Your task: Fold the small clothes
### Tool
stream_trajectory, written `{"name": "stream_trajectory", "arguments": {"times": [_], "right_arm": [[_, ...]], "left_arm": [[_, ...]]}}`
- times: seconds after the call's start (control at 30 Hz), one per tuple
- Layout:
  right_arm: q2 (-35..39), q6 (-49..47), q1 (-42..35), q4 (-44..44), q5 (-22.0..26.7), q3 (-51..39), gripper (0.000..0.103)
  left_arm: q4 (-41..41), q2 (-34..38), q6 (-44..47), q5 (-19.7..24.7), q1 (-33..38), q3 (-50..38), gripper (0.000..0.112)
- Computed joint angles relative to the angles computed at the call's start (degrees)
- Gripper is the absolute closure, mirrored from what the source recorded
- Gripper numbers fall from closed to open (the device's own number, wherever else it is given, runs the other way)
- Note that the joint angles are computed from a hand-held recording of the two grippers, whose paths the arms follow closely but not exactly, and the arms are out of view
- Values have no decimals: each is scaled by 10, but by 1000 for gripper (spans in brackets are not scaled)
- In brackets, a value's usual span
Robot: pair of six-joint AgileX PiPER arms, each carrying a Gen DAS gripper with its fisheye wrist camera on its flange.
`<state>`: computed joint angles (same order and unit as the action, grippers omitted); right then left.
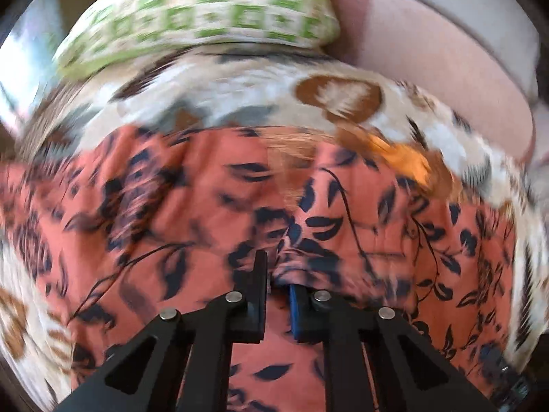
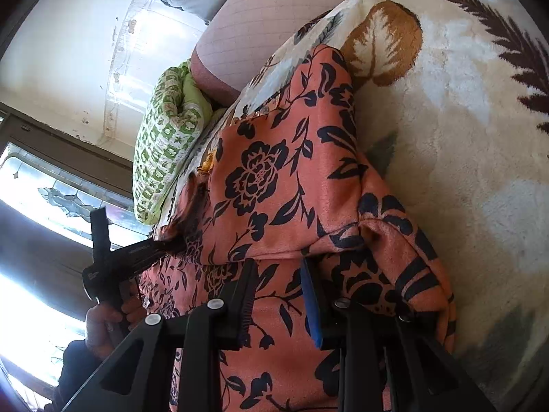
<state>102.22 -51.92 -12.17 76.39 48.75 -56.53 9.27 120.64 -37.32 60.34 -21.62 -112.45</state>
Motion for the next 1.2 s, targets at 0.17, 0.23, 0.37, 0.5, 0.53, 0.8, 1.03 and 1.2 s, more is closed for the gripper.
{"name": "stream_trajectory", "arguments": {"times": [0.17,0.23,0.37,0.5,0.53,0.8,1.03,1.2], "right_arm": [[-2,26,9,-14,-12,-7,74],[-2,35,11,-18,-14,-10,73],[-3,44,13,-24,-15,-12,73],[-9,61,20,-33,-26,-13,72],[-11,65,23,-34,-30,-12,72],[-57,30,85,14,-64,-9,29],[-56,-7,144,7,-94,-23,28],[-27,7,144,5,-89,-37,28]], "left_arm": [[-45,-108,-16,-64,52,173,100],[-61,-156,-4,-84,77,232,95],[-76,-265,53,-97,154,326,76],[-74,-358,100,-79,307,384,63],[-83,-368,118,-73,349,389,63],[-268,-288,238,-51,612,318,61],[-419,-191,222,-105,637,278,59],[-459,-143,207,-153,640,265,64]]}}
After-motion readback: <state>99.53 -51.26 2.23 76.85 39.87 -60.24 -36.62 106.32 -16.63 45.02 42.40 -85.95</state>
